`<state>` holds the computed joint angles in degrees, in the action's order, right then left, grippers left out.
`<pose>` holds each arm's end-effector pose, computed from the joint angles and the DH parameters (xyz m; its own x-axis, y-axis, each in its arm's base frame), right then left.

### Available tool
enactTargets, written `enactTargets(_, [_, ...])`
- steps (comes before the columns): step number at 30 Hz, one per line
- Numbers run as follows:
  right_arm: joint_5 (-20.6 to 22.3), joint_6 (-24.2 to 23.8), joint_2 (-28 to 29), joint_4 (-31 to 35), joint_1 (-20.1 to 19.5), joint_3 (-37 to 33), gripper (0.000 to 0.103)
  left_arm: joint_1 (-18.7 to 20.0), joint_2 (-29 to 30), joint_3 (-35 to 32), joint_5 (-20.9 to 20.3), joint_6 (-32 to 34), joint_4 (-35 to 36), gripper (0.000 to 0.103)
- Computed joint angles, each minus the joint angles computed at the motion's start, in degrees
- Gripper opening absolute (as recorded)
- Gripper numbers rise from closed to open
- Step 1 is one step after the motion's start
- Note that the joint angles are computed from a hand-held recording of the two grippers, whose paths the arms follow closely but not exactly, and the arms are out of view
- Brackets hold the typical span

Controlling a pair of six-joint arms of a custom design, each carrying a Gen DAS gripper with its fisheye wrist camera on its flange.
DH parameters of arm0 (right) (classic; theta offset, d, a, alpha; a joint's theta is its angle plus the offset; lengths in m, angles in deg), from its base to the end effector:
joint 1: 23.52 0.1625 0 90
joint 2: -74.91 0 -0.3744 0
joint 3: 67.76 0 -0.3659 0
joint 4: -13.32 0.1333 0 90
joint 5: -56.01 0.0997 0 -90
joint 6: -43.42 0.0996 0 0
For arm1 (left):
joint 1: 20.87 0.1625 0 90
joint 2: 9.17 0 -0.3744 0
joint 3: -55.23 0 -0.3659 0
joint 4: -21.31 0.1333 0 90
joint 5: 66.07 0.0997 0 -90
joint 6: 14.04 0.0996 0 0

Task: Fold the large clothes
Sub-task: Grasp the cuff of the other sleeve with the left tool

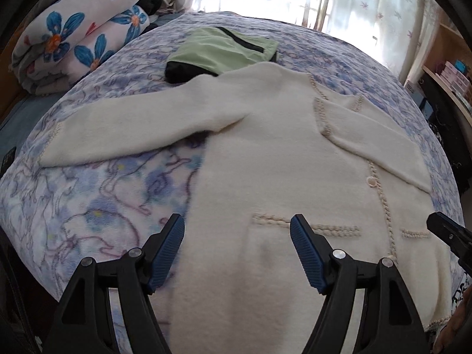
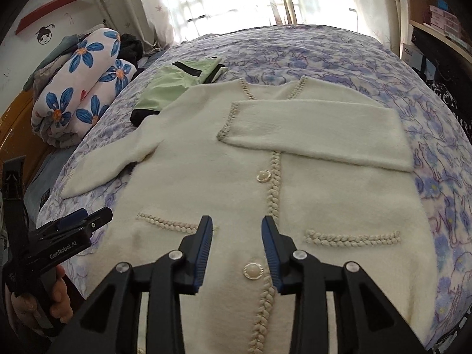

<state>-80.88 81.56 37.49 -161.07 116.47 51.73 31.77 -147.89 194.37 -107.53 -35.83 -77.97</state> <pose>0.3838 -0.2430 -0.0364 -0.8360 0.0000 0.5487 -0.3166 0.8168 -0.4823 0.0480 -0.2797 0.3570 -0.7763 -0.0036 -0.6304 0.3354 0.8443 -0.4179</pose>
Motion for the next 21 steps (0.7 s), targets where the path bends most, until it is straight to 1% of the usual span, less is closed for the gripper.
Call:
enactTargets(1, [0.1, -0.9, 1.0, 0.1, 0.1, -1.4, 0.035, 2.3, 0.5, -0.3, 0.2, 2.1, -2.4, 0.073])
enactTargets(3, [0.3, -2.6, 3.0, 0.0, 0.4, -3.8, 0.035, 7.9, 2.4, -1.2, -0.5, 7.8, -9.5, 0.073])
enactTargets(5, [0.8, -4.6, 5.0, -0.4, 0.6, -6.3, 0.035, 14.3, 5.4, -2.6, -3.4, 13.8, -17.9, 0.073])
enactTargets(7, [1.5, -6.6, 6.9, -0.8, 0.7, -8.8, 0.035, 22.5, 9.8, -5.5, -9.8, 19.5, -26.3, 0.073])
enactTargets(9, [2.4, -7.9, 8.5, -0.7, 0.6, -10.9, 0.035, 32.2, 15.3, -9.6, -19.1, 23.7, -33.4, 0.073])
enactTargets(11, [3.1, -8.8, 10.0, -0.3, 0.5, -12.9, 0.035, 39.8, 20.4, -13.6, -25.4, 24.8, -38.2, 0.073])
enactTargets(12, [3.5, -9.1, 10.7, 0.2, 0.4, -13.9, 0.035, 42.9, 22.6, -15.2, -28.2, 25.8, -40.8, 0.073])
enactTargets(13, [3.8, -9.4, 11.4, 0.6, 0.3, -14.8, 0.035, 45.8, 25.1, -17.1, -29.7, 26.1, -43.3, 0.073])
enactTargets(16, [4.2, -10.3, 13.2, 1.4, 0.1, -17.0, 0.035, 51.8, 31.5, -22.5, -33.0, 25.9, -47.8, 0.072])
enactTargets(19, [3.7, -11.7, 15.2, 1.7, -0.4, -19.5, 0.035, 55.2, 36.6, -27.1, -33.2, 24.7, -49.2, 0.072])
enactTargets(21, [2.7, -12.5, 16.4, 2.1, -0.8, -21.3, 0.034, 57.2, 39.2, -29.8, -35.5, 24.1, -48.5, 0.068])
